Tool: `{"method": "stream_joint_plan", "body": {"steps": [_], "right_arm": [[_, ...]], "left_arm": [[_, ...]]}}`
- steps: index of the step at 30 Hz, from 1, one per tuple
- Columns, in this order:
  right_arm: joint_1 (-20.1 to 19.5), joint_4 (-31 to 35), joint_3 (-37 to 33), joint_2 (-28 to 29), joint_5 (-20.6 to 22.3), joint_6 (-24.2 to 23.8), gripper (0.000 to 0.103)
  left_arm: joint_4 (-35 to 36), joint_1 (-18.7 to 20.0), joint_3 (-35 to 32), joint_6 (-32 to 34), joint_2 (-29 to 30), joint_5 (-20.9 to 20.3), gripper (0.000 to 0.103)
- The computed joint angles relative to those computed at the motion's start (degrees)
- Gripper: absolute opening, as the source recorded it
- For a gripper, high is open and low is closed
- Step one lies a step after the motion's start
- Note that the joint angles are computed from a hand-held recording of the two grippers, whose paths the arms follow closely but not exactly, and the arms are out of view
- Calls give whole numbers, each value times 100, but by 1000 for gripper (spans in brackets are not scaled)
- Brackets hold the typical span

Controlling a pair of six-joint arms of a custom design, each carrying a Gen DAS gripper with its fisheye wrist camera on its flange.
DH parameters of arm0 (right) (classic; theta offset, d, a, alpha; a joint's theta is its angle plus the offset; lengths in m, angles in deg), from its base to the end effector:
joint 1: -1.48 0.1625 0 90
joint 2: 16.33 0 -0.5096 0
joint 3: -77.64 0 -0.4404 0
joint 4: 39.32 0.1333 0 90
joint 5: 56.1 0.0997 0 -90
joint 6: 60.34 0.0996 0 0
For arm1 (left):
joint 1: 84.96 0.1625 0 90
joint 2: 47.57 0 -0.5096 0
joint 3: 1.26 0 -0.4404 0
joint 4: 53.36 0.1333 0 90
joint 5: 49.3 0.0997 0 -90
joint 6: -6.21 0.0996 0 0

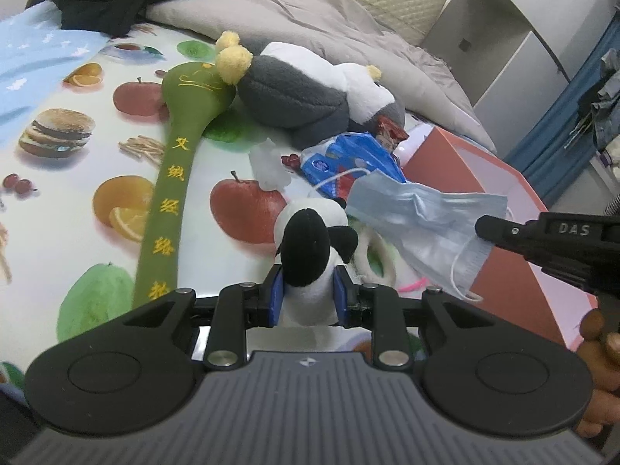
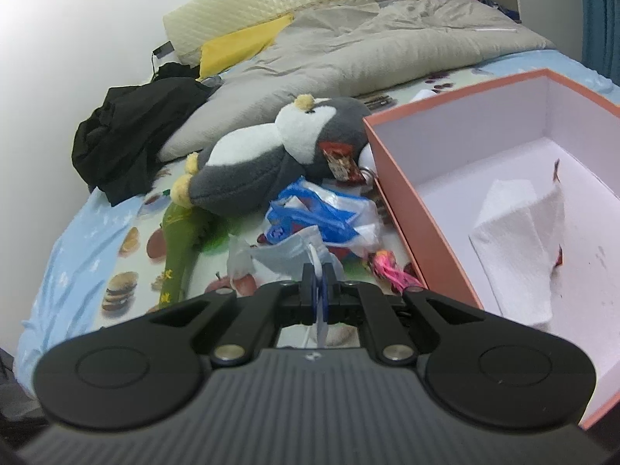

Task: Organize soft objects
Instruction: 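Carry the panda plush with the left tool toward the pink box while the right tool carries the mask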

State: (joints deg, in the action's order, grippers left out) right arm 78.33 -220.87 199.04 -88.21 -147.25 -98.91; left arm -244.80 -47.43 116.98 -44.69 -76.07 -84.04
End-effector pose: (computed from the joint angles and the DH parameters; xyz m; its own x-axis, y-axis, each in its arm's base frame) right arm -0.0053 -0.5996 0.3046 -0.8642 -0.2629 0.4291 -0.4730 0.7155 -0.5142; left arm -0.3122 -0.5111 -0.0701 -0.9049 -0.2419 -0.3501 0.1178 0.6481 -0.7524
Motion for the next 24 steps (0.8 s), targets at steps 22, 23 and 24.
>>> {"method": "stream_joint_plan", "body": {"steps": [22, 23, 24], "right_arm": [[-136, 303, 288, -858, 670, -137, 7], [-137, 273, 299, -893, 659, -175, 7], [-141, 272, 301, -923, 652, -194, 7]], "left_arm": [[969, -488, -11, -483, -547, 550, 28], [1031, -501, -43, -464, -555, 557, 28], [1082, -515, -75, -445, -562, 569, 28]]}}
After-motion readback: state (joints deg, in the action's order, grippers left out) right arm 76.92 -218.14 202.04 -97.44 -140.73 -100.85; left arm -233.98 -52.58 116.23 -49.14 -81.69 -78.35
